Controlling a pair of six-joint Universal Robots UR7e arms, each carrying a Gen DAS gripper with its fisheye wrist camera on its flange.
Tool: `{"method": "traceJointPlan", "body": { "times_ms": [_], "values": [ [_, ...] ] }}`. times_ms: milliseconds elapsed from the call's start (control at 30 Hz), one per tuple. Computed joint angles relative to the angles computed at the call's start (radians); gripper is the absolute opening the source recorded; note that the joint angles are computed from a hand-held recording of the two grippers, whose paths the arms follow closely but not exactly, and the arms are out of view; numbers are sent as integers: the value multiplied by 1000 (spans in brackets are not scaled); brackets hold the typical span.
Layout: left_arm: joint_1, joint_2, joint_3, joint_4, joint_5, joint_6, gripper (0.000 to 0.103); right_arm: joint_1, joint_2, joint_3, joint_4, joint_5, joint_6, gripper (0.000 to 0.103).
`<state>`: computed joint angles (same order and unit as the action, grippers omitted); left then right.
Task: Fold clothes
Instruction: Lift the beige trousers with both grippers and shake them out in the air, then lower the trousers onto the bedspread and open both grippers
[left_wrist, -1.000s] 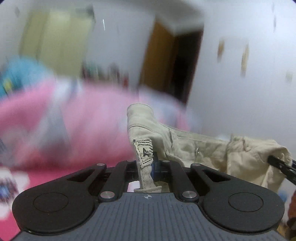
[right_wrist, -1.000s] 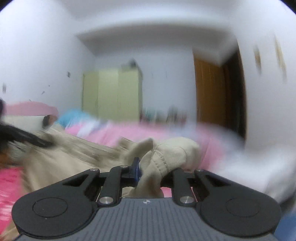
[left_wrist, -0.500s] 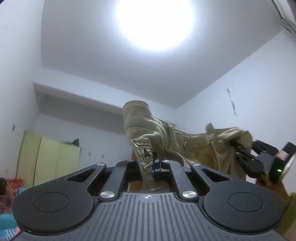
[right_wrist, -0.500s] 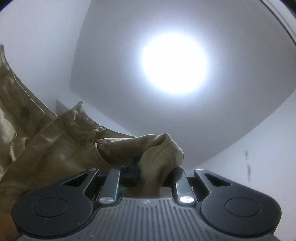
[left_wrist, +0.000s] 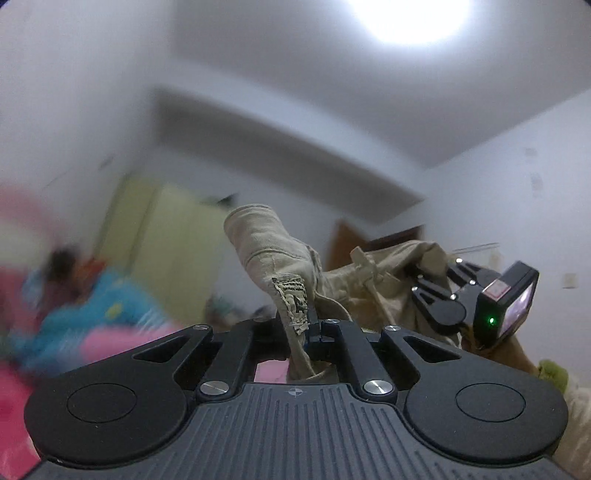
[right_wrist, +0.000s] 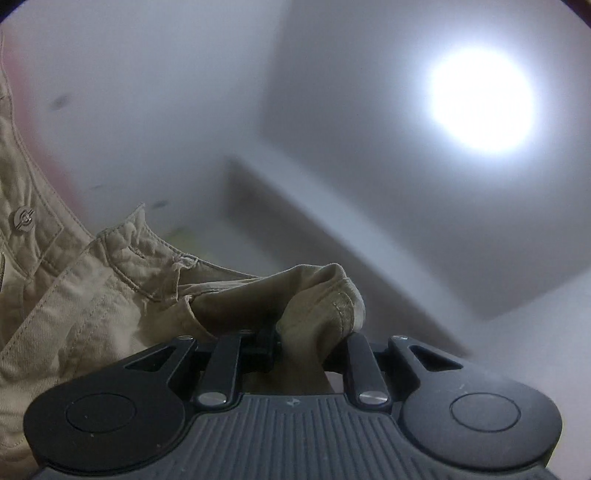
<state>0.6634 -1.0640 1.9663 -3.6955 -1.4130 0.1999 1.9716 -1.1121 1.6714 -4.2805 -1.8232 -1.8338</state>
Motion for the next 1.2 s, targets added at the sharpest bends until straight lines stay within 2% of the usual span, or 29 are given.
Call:
{"method": "traceJointPlan", "body": {
  "times_ms": [67,233,367,467,567,633,733,767,800,833,867,933,967,1000,1033,1067,1100,1167,1200],
  "values": [
    [50,26,62,-79,37,-37,4,-48,57,9,27,10,49,17],
    [141,116,163,-298,248,-86,4,-130,266,-66,158,-10,129,17],
    [212,157,151,-347,380,-57,4,-153,442,-222,318,-7,149,17],
    [259,146,97,-344,435,-29,4,-150,569,-354,421,6,198,17],
    [285,154,93,-415,500,10,4,-166,701,-560,588,32,268,17],
    [301,160,87,-426,561,14,4,-169,773,-667,698,32,323,17],
    [314,171,82,-373,679,-37,4,-178,886,-851,895,14,414,17],
    [333,170,73,-319,701,-77,4,-184,908,-884,970,-5,454,17],
    [365,167,51,-250,691,-111,5,-190,929,-918,1048,-21,495,19],
    [376,151,58,-184,697,-180,7,-195,924,-909,1108,-72,526,19],
    [390,136,61,-118,696,-246,9,-202,951,-942,1174,-96,529,22],
    [424,123,48,-71,655,-298,16,-201,1032,-1039,1181,-172,441,28],
    [432,118,48,-65,642,-309,22,-200,1033,-1027,1146,-171,396,35],
    [438,113,49,-60,633,-319,26,-198,1026,-1015,1135,-170,383,50],
    [433,110,52,-62,638,-322,28,-194,995,-982,1141,-170,396,58],
    [439,115,45,-67,634,-320,30,-193,946,-924,1147,-158,425,74],
    [439,117,44,-76,642,-326,32,-192,899,-874,1159,-147,455,85],
    [436,122,43,-98,656,-336,47,-184,795,-782,1222,-140,549,99],
    [431,125,46,-131,661,-329,50,-182,779,-784,1269,-112,624,101]
  ]
}}
